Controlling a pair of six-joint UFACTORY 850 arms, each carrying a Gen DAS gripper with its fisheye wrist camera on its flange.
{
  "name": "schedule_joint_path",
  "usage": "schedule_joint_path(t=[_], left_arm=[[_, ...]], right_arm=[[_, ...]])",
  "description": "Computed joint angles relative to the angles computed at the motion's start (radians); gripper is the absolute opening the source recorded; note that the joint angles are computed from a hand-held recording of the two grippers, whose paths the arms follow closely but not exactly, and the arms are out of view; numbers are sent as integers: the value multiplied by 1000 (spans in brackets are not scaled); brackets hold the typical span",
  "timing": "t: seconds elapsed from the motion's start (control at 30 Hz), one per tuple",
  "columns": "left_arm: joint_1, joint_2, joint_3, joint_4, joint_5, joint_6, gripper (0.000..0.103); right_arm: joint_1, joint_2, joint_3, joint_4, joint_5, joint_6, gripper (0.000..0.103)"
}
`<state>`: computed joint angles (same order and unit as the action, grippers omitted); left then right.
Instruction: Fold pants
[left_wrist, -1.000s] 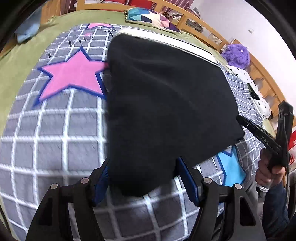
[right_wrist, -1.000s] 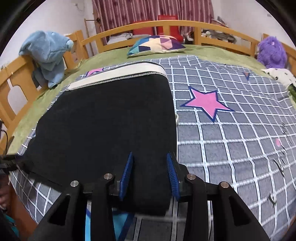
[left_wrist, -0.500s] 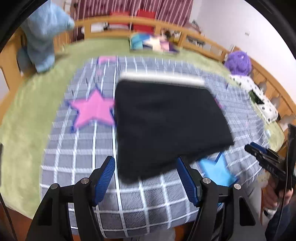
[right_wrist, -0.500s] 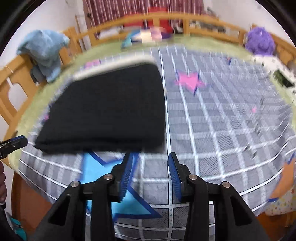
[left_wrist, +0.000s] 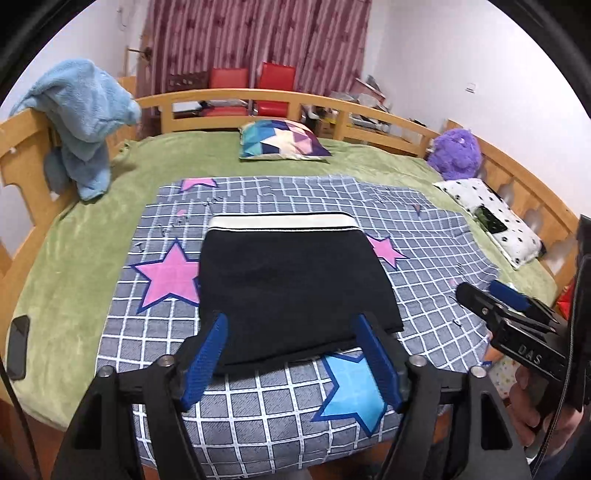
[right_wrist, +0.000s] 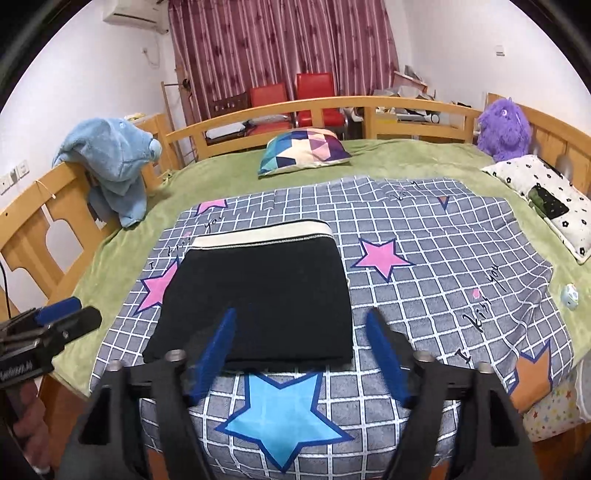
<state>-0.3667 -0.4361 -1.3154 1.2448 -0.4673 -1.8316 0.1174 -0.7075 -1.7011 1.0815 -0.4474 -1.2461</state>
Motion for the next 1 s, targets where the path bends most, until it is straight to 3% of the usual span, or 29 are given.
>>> schedule_joint_path(t=[0.07, 0.13, 0.27, 0.4, 0.6, 0.73, 1.0], left_arm=[[-19, -1, 6, 25, -51, -38, 78], [-32, -2, 12, 13, -78, -35, 81], [-38, 3, 20, -30, -79, -24, 83], [-51, 11, 28, -33, -104, -18, 83], [-60, 22, 35, -31, -119, -25, 86], [-73, 22, 34, -11, -153, -38, 86], [-78, 30, 41, 2, -149, -55, 86]], right_arm=[[-4, 14, 33, 85, 26, -102, 92], [-7, 37, 83, 195, 54, -230, 95], [-8, 67, 132, 121, 67, -189, 96], [-10, 100, 188, 231, 81, -334, 100], [-6, 108, 207, 192, 113, -302, 100], [-12, 130, 233, 266, 103, -376, 100], [-21, 118, 222, 253, 84, -339, 100]])
